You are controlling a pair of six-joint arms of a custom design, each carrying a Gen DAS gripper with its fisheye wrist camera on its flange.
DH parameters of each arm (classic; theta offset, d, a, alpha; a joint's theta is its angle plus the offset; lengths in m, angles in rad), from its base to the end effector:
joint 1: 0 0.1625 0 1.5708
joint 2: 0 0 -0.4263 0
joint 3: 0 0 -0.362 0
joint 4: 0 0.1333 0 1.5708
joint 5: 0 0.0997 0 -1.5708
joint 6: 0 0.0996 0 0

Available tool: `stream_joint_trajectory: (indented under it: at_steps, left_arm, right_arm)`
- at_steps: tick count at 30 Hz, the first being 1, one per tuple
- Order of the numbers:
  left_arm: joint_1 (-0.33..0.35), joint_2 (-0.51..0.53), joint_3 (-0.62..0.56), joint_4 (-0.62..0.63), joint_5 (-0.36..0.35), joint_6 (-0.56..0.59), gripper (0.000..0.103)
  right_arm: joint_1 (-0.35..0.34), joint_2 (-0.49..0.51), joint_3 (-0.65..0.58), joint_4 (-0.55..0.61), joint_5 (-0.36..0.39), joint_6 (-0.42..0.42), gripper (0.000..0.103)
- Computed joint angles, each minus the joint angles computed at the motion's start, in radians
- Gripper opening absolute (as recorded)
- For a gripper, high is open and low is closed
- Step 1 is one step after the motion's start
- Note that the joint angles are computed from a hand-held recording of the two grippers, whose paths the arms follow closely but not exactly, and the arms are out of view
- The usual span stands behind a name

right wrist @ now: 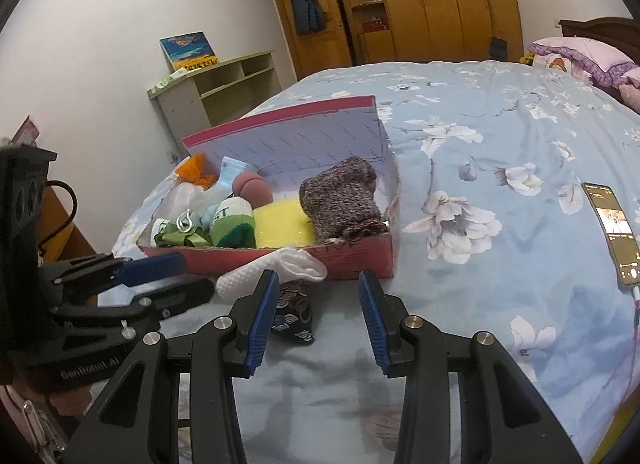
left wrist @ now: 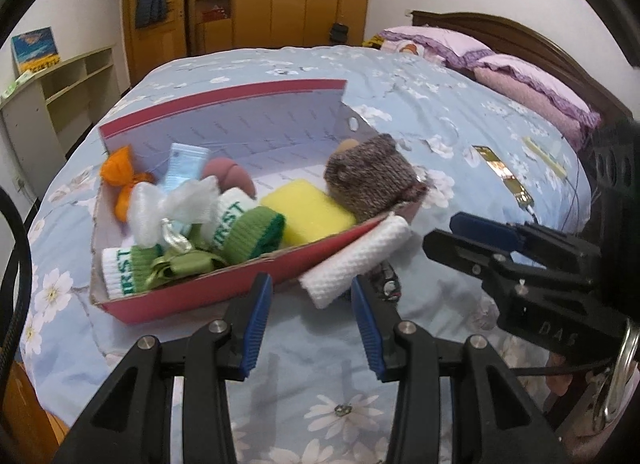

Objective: Organize soft objects
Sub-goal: 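Move the left gripper to the white towel roll while the right gripper approaches the black patterned pouch, then grasp the white towel roll with the left gripper while the right gripper grasps the black patterned pouch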

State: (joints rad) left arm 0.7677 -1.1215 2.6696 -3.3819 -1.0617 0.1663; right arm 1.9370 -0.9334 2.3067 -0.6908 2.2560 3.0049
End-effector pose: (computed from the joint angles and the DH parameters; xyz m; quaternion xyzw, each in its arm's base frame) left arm -0.0984 -0.3477 0.1265 0.4178 0.8643 -0.1987 0.1974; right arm 0.1808 -0.2752 0.0241 0.0718 -0.8597 0.4368 0.2550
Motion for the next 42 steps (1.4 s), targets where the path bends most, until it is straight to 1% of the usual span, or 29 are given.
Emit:
stream_joint_trajectory:
  at_steps: [5,7,12,16,20,22,25,28,34,42]
  left_arm:
    - [-0.024,0.056,-0.001,-0.036,-0.005,0.024,0.042]
    - [-0.035,0.084,-0.004,-0.056,0.001,0.038,0.037]
    - [-0.047,0.143,-0.018,-0.082,0.015,0.052,0.028]
    - [-0.048,0.166,-0.027,-0.081,0.016,0.053,0.027]
    - [-0.053,0.196,-0.029,-0.11,0.027,0.059,0.027]
    - [-0.052,0.199,-0.029,-0.117,0.028,0.062,0.024]
    - [-0.045,0.195,-0.031,-0.115,0.019,0.059,0.018]
    - [-0.036,0.178,-0.032,-0.1,0.003,0.053,0.015]
    - [-0.026,0.131,-0.017,-0.088,-0.009,0.038,0.013]
    - [-0.003,0.035,0.007,-0.061,-0.009,0.014,0.012]
  right_arm:
    - [-0.029,-0.007,0.014,-0.007,-0.022,0.003,0.042]
    - [-0.04,-0.013,0.024,-0.015,-0.032,0.003,0.042]
    - [-0.07,-0.031,0.052,-0.045,-0.063,0.003,0.042]
    - [-0.088,-0.044,0.07,-0.062,-0.084,0.002,0.042]
    - [-0.102,-0.052,0.082,-0.071,-0.099,0.002,0.042]
    - [-0.104,-0.052,0.083,-0.071,-0.103,0.004,0.042]
    - [-0.105,-0.05,0.083,-0.073,-0.106,0.004,0.042]
    - [-0.103,-0.049,0.082,-0.07,-0.107,0.005,0.042]
    - [-0.094,-0.042,0.075,-0.06,-0.102,0.009,0.042]
    - [-0.071,-0.018,0.045,-0.03,-0.091,0.014,0.042]
